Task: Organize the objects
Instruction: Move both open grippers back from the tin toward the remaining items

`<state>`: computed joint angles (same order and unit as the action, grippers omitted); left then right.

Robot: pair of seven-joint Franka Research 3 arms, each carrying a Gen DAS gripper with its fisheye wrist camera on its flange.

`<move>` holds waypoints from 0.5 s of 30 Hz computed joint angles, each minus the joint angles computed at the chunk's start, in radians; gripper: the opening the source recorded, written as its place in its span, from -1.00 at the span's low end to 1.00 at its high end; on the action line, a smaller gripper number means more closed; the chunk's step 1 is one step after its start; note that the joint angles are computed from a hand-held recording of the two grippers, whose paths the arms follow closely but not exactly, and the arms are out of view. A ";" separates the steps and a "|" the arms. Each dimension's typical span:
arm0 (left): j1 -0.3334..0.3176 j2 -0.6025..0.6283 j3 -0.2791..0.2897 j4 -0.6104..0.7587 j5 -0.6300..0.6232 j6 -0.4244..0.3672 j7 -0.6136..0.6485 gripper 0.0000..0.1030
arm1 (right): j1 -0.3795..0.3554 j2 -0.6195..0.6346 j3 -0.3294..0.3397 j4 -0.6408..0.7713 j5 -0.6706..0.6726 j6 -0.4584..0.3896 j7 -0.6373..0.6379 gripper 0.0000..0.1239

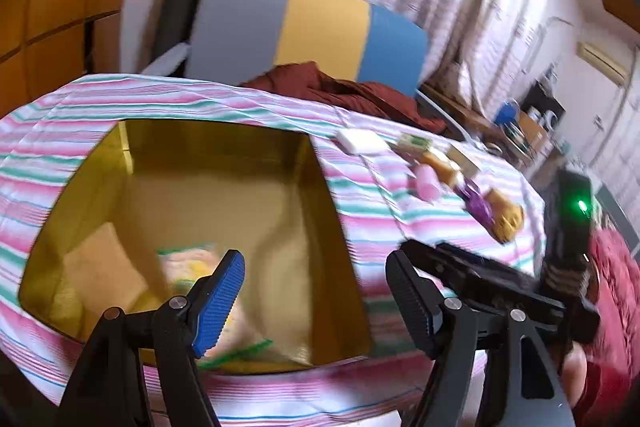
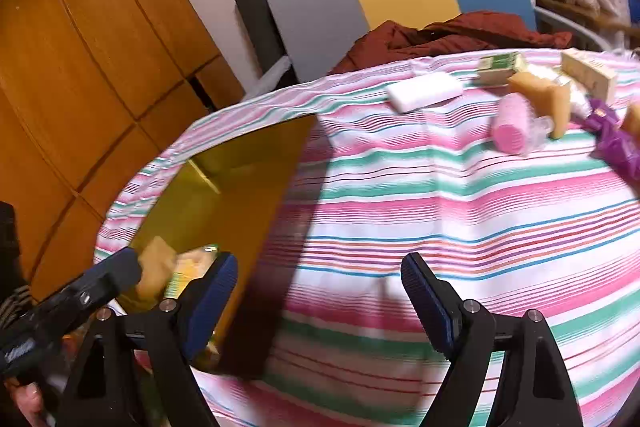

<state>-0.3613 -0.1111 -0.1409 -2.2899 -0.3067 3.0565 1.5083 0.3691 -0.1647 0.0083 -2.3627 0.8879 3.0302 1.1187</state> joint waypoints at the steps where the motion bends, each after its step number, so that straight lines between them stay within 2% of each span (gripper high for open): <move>1: -0.014 0.004 0.001 0.005 -0.015 -0.006 0.022 0.44 | -0.016 -0.003 0.004 -0.008 -0.032 0.001 0.019 0.36; 4: -0.053 0.011 0.001 0.015 -0.084 -0.020 0.099 0.44 | -0.060 -0.011 0.006 -0.026 -0.122 0.005 0.079 0.36; 7: -0.062 0.027 -0.021 0.032 -0.115 -0.029 0.136 0.44 | -0.120 -0.021 0.015 -0.048 -0.240 0.008 0.164 0.37; 13: -0.060 0.068 -0.066 0.082 -0.180 -0.058 0.197 0.44 | -0.222 -0.048 0.013 -0.096 -0.424 0.013 0.297 0.40; 15: -0.045 0.088 -0.086 0.103 -0.166 -0.078 0.187 0.44 | -0.259 -0.053 0.011 -0.111 -0.472 0.016 0.337 0.40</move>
<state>-0.4068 -0.0227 -0.2270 -2.1865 -0.4723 2.9781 1.6955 0.1104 -0.2174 0.0196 -2.4734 0.4164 3.0461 1.4558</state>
